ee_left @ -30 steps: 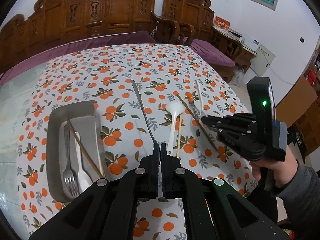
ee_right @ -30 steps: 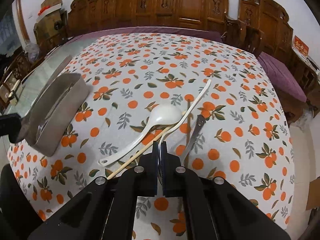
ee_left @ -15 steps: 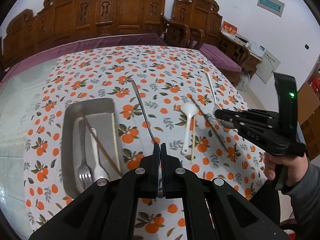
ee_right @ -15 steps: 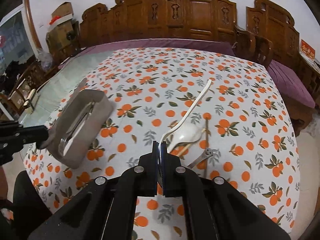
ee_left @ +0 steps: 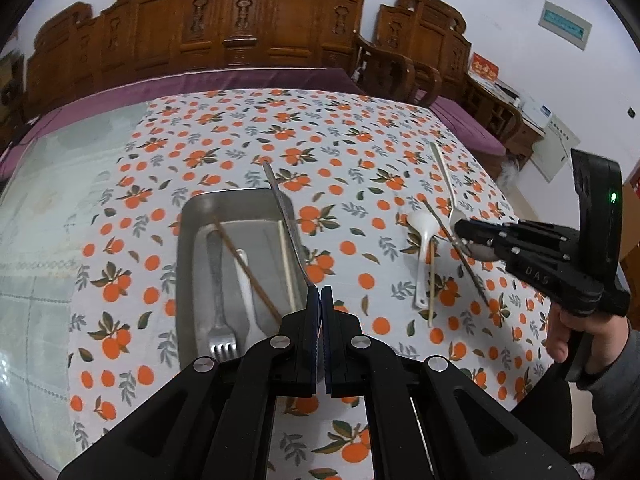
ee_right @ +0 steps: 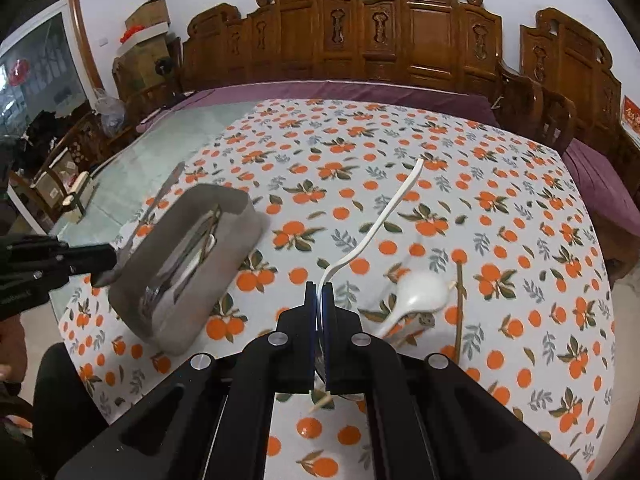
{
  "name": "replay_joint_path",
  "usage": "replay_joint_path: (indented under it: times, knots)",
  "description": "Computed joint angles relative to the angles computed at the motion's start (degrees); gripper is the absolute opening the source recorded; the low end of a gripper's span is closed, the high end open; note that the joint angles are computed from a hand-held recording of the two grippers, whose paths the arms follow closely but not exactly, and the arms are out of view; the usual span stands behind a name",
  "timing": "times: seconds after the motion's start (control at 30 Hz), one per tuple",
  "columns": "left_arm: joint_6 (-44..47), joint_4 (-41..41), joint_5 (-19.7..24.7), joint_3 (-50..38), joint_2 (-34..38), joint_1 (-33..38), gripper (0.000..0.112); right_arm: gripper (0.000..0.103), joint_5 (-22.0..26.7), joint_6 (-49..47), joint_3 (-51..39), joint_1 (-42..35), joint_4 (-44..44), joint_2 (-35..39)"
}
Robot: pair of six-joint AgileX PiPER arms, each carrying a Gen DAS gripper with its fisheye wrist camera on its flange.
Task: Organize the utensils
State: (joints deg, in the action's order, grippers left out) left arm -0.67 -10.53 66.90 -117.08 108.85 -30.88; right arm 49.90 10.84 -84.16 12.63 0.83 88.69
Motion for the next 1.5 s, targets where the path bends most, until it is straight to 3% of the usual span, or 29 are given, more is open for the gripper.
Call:
replay_joint_path:
  times: [0.43,0.63,0.93,1.17,1.5]
  knots:
    - [0.8,-1.31,-1.67,2.77,-1.57,1.83,0.001,0.004,6.85,-5.86,-17.14,-5.98,10.1,6.82]
    - [0.87,-1.36,-1.82,2.98,-2.01,2.28,0.001,0.004,8.38,-6.15,-19.47,-7.27,12.13,7.38]
    - [0.69,-1.23,-2.12,3.63,-2.48,2.29,0.001,0.004,6.26,-8.42,-9.79,-10.89,19.19,3.5]
    - [0.57,-0.98,-2.28,4.08,-2.54,2.14,0.001,0.004,4.08,-6.41,-3.47,-6.4,12.15,2.39]
    - [0.97,-1.07,-2.84,4.57,-2.62,2.6,0.001,0.004,-0.25,-5.89,7.38,-4.9,15.44,2.29]
